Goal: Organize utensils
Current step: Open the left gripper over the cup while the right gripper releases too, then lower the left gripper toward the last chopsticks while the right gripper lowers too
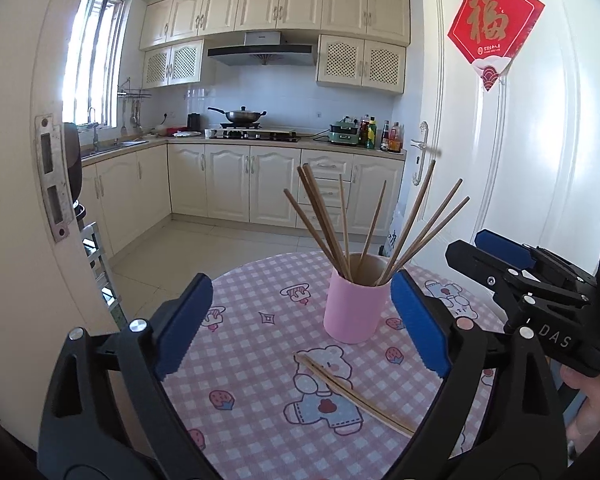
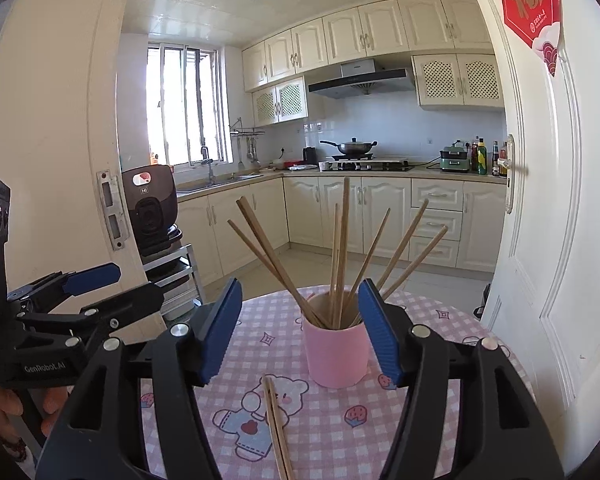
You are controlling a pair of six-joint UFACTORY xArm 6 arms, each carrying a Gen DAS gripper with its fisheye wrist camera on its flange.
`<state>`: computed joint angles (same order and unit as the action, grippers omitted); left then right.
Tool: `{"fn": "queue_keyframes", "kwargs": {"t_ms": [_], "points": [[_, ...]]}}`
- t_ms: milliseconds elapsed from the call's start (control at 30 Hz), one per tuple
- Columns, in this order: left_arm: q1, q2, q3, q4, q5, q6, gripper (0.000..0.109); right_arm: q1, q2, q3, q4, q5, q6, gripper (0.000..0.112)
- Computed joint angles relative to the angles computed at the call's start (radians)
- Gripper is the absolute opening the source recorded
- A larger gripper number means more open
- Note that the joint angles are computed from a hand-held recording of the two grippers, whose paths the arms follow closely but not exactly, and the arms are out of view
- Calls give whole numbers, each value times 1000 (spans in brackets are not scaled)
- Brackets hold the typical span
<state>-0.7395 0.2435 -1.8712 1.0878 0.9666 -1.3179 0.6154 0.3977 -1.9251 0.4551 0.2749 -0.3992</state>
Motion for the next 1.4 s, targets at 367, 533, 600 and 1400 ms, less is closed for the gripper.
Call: {"fn": "queue_keyframes", "kwargs": {"t_ms": [367, 533, 600, 1400], "points": [[16, -89, 169, -73, -5, -50, 90, 11, -50, 131, -4, 25, -2, 59], [35, -82, 190, -137, -23, -34, 90, 3, -29, 126, -34, 77, 15, 59], [46, -77, 196, -173, -36, -22, 90, -2, -11, 108, -64, 112, 36, 59], [116, 54, 114, -506, -61, 139, 90, -21, 197, -169, -331, 554, 93, 60]]}}
